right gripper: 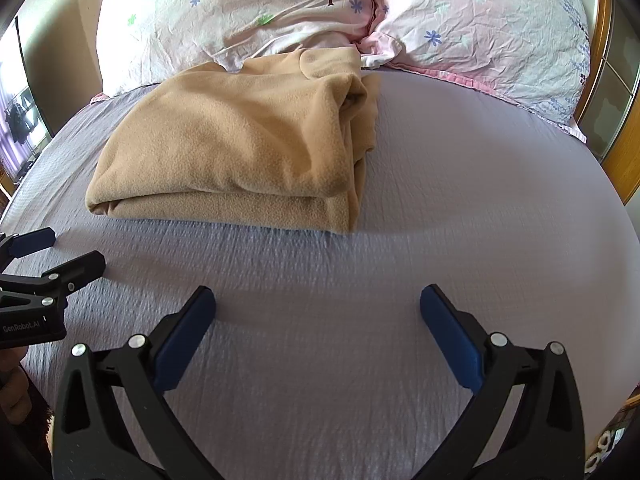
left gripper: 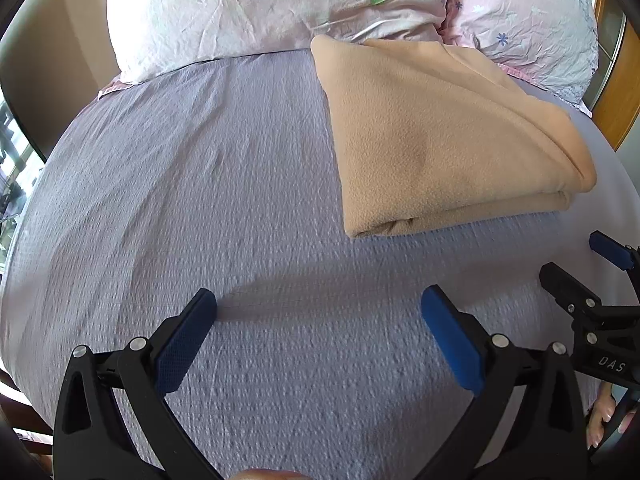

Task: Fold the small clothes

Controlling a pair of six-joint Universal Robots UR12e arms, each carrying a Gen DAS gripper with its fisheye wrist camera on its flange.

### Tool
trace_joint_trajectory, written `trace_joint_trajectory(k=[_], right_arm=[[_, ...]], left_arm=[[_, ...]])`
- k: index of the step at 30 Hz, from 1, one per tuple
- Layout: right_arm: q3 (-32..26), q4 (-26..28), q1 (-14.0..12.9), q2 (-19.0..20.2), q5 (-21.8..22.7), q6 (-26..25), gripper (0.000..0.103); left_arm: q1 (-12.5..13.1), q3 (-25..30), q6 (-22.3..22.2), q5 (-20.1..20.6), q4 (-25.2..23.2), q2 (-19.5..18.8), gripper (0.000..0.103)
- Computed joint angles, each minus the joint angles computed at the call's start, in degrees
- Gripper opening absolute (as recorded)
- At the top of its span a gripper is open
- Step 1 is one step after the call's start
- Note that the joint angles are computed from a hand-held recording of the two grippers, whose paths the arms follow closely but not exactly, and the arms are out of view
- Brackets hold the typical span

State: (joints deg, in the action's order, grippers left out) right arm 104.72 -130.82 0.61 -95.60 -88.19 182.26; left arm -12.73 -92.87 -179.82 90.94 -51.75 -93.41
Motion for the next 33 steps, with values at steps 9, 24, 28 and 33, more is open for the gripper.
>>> trace_joint_trajectory(k=[9, 24, 28, 33], right_arm=[[0.03, -0.22, -0.03, 0.07, 0.03, -0.01, 0.101], [0.03, -0.29, 0.02, 0.1, -0.03, 0.11, 0.101], [0.01, -0.29, 0.01, 0.1, -0.03, 0.09, 0.101], [0.0, -0.23, 0.01, 0.1, 0.04, -0.04, 0.101]], left_arm=[[0.04, -0.37, 0.09, 0.0, 0.86, 0.12, 0.102], [0.1, -0.59, 0.14, -0.02, 1.35, 0.21, 0.102], [0.1, -0.59, 0.14, -0.02, 1.35, 0.21, 0.102], [0.1, -0.58, 0.14, -0.02, 1.34, 0.2, 0.102]])
